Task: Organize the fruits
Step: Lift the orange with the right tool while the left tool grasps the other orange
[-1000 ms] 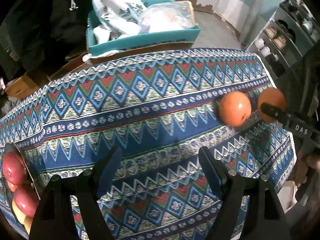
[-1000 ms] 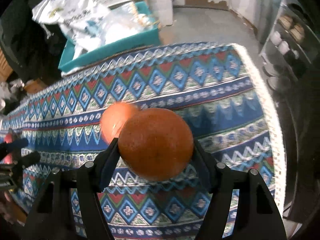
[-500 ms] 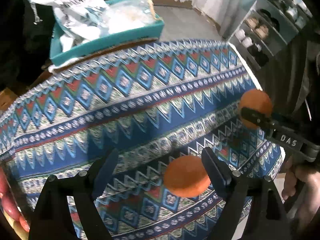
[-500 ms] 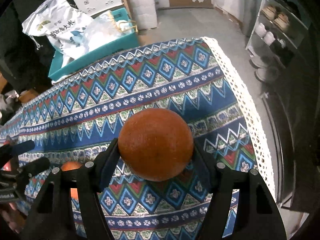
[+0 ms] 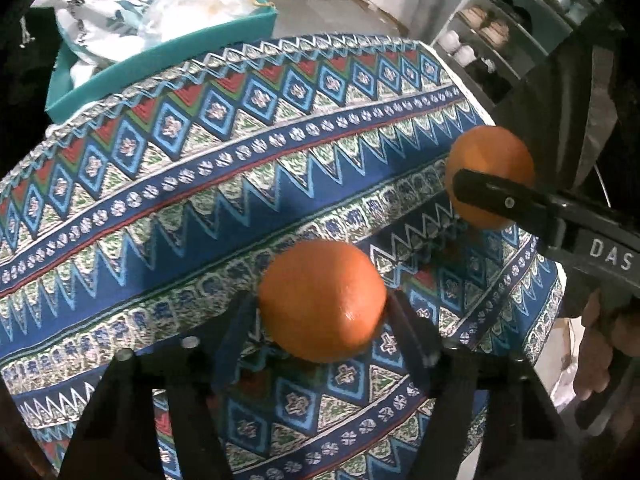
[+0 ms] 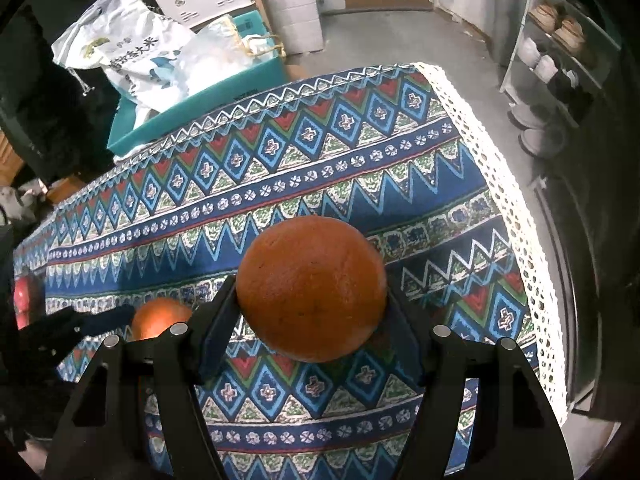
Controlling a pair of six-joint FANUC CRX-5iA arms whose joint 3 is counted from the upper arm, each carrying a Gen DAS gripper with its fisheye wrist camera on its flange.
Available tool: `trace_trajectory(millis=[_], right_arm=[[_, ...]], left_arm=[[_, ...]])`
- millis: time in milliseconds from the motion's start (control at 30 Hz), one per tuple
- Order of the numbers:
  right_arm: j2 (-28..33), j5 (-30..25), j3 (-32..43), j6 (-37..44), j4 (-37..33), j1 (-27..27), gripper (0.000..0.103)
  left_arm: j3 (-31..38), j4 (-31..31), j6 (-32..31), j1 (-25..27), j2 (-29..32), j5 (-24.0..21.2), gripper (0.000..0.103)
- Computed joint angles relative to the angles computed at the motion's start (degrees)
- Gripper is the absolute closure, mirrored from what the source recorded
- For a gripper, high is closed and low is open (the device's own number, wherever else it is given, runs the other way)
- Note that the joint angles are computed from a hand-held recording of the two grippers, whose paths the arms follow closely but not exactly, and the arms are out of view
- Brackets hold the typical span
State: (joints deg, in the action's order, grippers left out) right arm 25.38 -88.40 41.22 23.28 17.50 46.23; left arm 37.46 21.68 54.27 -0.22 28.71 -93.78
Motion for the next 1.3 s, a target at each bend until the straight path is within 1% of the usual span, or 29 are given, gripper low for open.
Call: trace_trajectory(millis=[100, 367, 500, 633, 800, 1000, 1300], right_arm=[[-0.17, 0.2, -0.24, -0.21, -0.19, -0.04, 0.033], [-0.42, 0.46, -0.59, -0.46, -0.24, 0.0, 0.033], [-0.32, 0.68, -0.53, -0.38, -0.25, 0.0, 0.033], [-0.33, 0.74, -0.58, -0.42, 0.07, 0.15, 0.033], [-0.57, 1.3, -0.95, -0.32, 0.96, 0.45, 0.033], [0.65, 0.1, 1.39, 2.06, 3.14, 1.23, 0.033], [3.8, -2.61, 9.07, 6.22, 7.39, 2.85, 0.033]], left_arm=[[-0.04, -1.01, 0.28, -0.6, 0.29, -0.3, 0.035], [0.19, -0.06, 0.71, -0.58, 1.02, -0.09, 0.035], [0.81, 0.65, 1.88, -1.13, 1.9, 0.29, 0.035], [-0.26, 1.49, 1.67, -0.98, 1.48, 1.92, 0.036], [-3.05, 0.72, -0.26, -0.67, -0.94, 4.99, 0.037], [-4.12, 1.98, -0.9, 1.01, -2.97, 6.76, 0.037], [-0.03, 3.67, -3.36, 3.74, -4.04, 6.91, 0.037]])
